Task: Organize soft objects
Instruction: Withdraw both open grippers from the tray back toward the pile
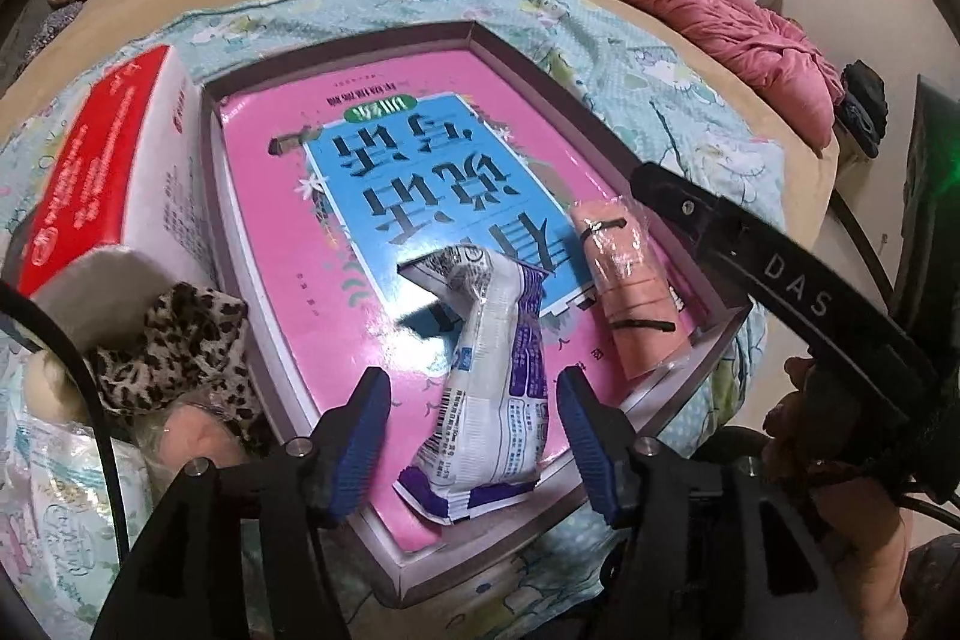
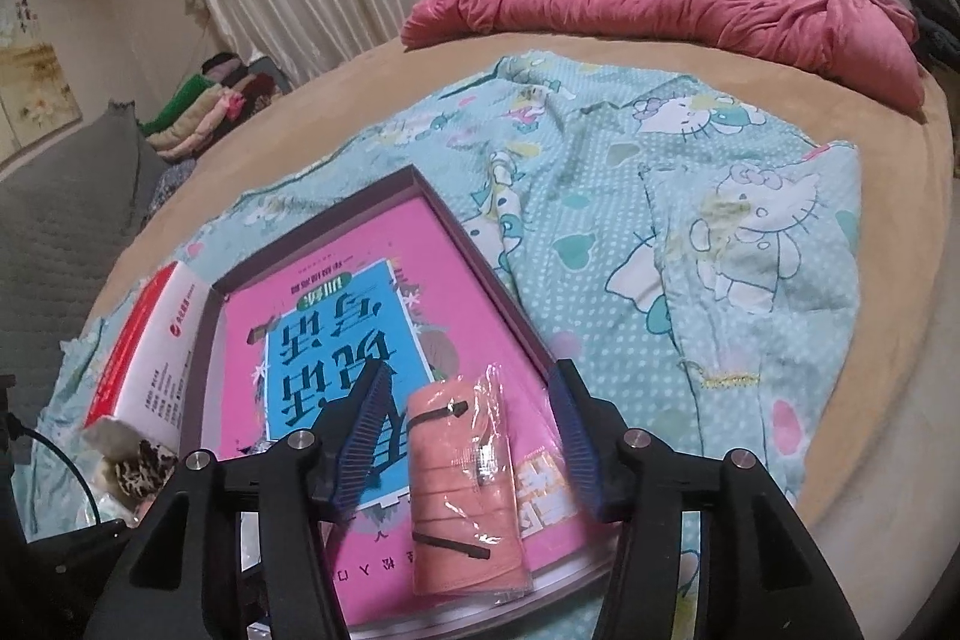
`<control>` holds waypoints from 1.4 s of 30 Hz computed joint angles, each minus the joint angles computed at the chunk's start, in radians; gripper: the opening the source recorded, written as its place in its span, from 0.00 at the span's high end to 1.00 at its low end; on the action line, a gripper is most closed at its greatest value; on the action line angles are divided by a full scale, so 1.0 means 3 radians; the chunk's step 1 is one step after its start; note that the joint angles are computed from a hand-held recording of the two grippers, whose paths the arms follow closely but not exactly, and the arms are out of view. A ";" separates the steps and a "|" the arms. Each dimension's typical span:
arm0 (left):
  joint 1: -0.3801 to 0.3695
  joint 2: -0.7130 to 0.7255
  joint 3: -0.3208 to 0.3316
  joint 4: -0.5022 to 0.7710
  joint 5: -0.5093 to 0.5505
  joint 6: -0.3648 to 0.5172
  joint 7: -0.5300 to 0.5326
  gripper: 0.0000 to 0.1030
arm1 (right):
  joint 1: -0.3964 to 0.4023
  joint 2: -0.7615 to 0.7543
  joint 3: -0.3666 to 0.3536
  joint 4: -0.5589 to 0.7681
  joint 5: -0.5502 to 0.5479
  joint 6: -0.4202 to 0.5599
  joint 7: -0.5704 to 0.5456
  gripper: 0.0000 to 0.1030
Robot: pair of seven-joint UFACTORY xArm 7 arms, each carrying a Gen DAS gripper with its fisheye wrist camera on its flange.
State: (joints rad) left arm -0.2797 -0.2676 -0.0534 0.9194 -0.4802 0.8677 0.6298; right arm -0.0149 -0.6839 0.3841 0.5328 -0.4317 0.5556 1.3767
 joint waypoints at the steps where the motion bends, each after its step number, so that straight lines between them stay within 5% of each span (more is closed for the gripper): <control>1: 0.0001 -0.0022 0.0004 -0.0007 -0.0005 -0.0010 0.0009 0.43 | 0.0001 -0.0004 -0.0002 -0.0002 0.0000 -0.0003 0.0002 0.45; 14: 0.0025 -0.0370 0.0116 -0.0112 0.0005 -0.0040 0.0023 0.32 | -0.0036 -0.0099 0.0104 0.0044 -0.0111 0.0041 0.0026 0.31; 42: 0.0336 -0.0540 0.0456 0.0100 -0.0003 0.0076 0.0042 0.24 | 0.0321 0.0233 0.0339 0.0796 -0.0382 0.0709 -0.0014 0.24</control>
State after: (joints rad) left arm -0.1790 -0.4295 0.0833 0.9495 -0.4811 0.8906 0.6425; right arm 0.0814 -0.6141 0.4859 0.7716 -0.5464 0.7683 1.3724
